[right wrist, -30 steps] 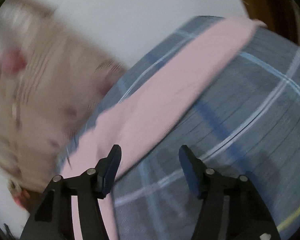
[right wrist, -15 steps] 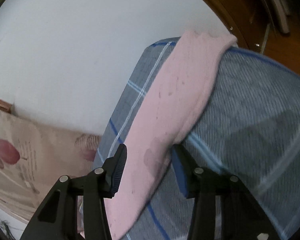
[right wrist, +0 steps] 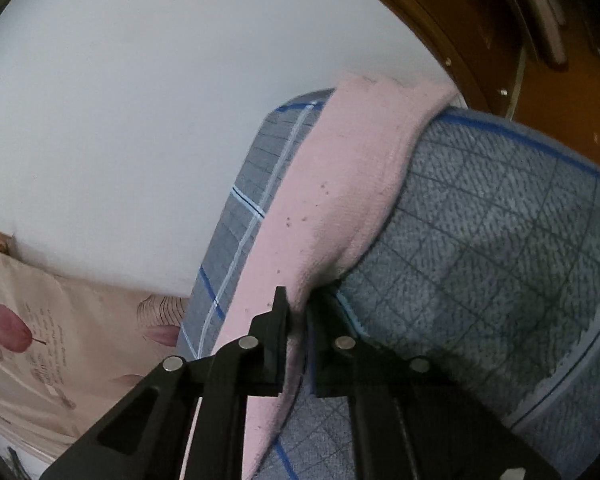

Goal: Fold small clothes
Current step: 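Grasp the sweater sleeve cuff with the right gripper, then fold the held sleeve across the sweater body with the right gripper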

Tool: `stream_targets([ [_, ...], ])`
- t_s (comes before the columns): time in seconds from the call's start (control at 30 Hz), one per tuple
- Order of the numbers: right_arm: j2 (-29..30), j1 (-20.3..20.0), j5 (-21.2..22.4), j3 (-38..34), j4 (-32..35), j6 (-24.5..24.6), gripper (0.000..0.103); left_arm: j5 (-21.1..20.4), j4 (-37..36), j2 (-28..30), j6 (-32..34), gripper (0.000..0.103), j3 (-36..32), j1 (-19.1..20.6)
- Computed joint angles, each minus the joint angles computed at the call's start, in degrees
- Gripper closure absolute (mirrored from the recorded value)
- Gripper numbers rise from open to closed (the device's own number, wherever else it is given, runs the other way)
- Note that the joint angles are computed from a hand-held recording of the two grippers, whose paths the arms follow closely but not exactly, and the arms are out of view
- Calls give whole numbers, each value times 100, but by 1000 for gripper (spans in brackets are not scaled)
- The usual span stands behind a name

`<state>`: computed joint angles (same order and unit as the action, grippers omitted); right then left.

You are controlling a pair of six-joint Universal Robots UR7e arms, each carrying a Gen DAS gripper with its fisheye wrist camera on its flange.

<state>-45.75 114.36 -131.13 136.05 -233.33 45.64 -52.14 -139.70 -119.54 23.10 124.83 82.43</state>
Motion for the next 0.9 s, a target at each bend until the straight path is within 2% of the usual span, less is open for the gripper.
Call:
stream_targets([
  [0.07,61,229,-308,-153,-54,-164,96,-38,1,2,-41,0,-14,25],
  [0.13,77,530,-548,-444,180,-360,95,-78,-82,-22,-44,0,-1,43],
  [0.27,267,1126,-473,-1189,666,-816,95,-225,-222,-94,-30,0,23,92],
  [0.4,827,1591,67,-2348,1374,-1058,95,-469,-290,-101,-131,0,-39,225],
  [0.5,1581,1828,481,-3508,2138,-1131,95,-768,-376,-79,-259,0,-116,418],
  [0.57,2107,1891,689,-4270,2713,-1242,95,-993,-399,-37,-359,0,-195,568],
  [0.67,2927,1879,1162,-5391,3643,-1071,95,-1421,-500,-8,-499,0,-280,840],
  [0.83,4089,1933,1408,-7050,5072,-980,95,-1990,-602,26,-665,0,-368,1183],
  [0.9,4411,1984,1398,-7574,5523,-1141,92,-2098,-618,35,-673,0,-382,1232],
])
